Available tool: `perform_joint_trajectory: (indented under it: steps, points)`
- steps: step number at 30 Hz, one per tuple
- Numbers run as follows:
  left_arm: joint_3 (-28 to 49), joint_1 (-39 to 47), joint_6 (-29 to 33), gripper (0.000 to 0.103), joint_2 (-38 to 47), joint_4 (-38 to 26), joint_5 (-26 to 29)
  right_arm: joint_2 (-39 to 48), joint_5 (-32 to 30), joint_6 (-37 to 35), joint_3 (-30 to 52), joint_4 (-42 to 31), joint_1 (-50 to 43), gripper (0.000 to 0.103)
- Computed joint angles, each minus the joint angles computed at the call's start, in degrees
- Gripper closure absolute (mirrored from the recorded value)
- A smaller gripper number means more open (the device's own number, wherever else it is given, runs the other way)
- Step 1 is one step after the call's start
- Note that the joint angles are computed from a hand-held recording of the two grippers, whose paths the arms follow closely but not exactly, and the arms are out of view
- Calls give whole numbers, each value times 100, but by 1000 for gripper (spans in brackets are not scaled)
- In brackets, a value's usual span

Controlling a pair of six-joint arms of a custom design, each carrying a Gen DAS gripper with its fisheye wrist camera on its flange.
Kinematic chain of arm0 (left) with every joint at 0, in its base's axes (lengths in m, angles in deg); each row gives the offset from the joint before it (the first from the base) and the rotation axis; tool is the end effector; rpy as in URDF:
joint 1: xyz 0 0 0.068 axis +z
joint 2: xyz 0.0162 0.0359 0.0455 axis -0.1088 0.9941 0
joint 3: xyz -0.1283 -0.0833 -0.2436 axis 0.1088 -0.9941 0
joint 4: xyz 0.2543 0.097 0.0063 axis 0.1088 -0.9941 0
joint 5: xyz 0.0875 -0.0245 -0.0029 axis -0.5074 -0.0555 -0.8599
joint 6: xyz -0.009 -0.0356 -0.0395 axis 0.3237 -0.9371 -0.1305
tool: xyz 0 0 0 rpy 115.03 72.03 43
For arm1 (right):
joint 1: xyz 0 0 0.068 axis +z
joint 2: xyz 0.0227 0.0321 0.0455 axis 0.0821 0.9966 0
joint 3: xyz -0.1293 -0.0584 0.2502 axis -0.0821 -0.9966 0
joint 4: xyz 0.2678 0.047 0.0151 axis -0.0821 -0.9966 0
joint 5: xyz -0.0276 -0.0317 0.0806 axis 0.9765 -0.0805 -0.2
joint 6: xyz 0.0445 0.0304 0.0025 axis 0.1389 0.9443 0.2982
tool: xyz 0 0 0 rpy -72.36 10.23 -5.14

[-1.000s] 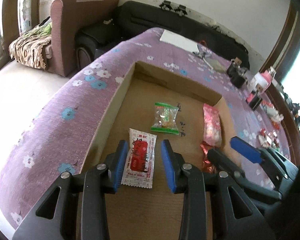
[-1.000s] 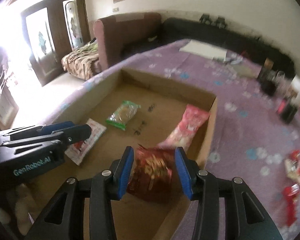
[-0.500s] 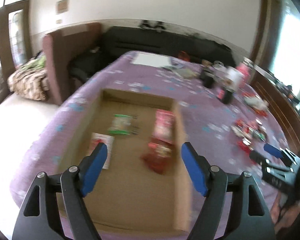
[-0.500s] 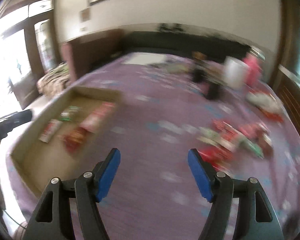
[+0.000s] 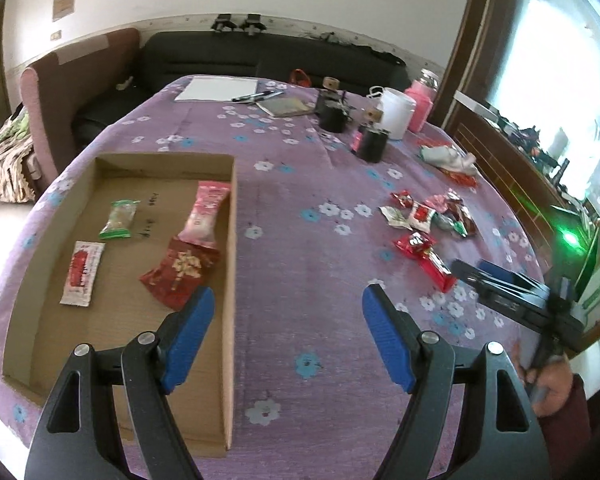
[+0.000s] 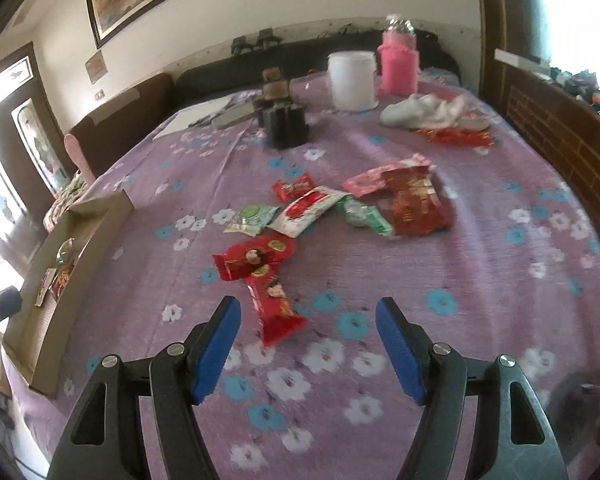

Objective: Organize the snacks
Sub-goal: 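Move the right gripper to the red figure-printed packet and grasp it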

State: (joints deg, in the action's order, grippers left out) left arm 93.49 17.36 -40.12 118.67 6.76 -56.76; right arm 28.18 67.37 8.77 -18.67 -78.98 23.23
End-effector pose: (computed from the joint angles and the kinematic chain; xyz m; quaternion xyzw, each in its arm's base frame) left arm 0.1725 0.0631 0.1624 -0.0854 0.9227 -0.0567 0.3717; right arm 0.2777 0.0963 0.1305 -0.1057 0.9248 0.1203 0.3450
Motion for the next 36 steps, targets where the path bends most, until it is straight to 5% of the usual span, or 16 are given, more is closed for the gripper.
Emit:
perform_joint_trajectory:
  steps: [10, 22, 29, 36]
  points:
    - [18, -763, -265, 27, 611, 503, -582, 1104, -168, -179, 618, 261, 146, 31]
    - [-20, -1938, -679, 27, 1186, 1238, -2175, 1194, -225, -339, 696, 227, 214, 32]
    - [-24, -2167, -737, 27, 1278, 1309, -2481, 1206, -126, -377, 697, 219, 258, 47]
    - [-10, -2225, -771, 27, 1296, 1301, -2524, 1197, 1, -308, 649, 272, 274, 81]
